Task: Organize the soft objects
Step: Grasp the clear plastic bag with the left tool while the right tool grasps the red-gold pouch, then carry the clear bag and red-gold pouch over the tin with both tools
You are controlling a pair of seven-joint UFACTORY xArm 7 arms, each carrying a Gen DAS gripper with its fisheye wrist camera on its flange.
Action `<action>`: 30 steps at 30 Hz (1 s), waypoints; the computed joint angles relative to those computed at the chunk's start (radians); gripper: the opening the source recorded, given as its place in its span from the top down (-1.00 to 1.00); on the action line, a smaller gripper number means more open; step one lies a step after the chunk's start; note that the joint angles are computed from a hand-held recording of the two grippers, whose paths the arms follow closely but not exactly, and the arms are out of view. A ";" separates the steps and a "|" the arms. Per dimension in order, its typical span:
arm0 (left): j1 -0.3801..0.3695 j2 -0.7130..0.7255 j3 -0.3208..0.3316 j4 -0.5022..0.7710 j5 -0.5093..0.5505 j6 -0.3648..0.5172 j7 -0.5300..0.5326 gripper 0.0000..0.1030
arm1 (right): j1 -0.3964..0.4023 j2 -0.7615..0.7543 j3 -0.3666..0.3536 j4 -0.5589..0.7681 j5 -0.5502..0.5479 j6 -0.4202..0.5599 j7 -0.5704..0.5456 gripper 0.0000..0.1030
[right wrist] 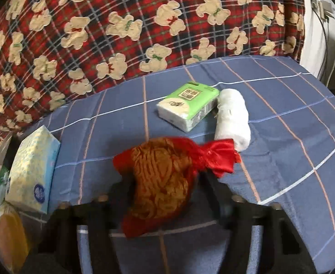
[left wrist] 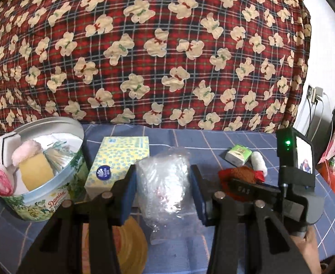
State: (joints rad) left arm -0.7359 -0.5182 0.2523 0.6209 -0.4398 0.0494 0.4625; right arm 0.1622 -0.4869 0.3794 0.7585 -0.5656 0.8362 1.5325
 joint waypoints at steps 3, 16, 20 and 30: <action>-0.007 -0.003 0.004 -0.003 -0.001 -0.002 0.004 0.14 | 0.006 -0.072 -0.020 -0.079 -0.004 -0.130 0.017 0.47; -0.099 -0.061 0.120 -0.023 0.034 -0.046 0.051 0.14 | -0.207 -0.106 0.418 0.106 -0.341 0.151 0.147 0.48; -0.113 -0.064 0.170 -0.004 0.040 -0.028 0.088 0.14 | -0.203 -0.050 0.469 0.167 -0.409 0.231 0.208 0.48; -0.130 -0.065 0.280 0.023 0.030 -0.035 0.186 0.14 | -0.188 0.207 0.583 0.344 -0.592 0.365 0.321 0.47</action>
State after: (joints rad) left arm -0.8661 -0.5831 0.5328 0.6440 -0.4097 0.0139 0.6489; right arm -0.0254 -0.2800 0.9625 1.1021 -1.1573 1.2014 1.8534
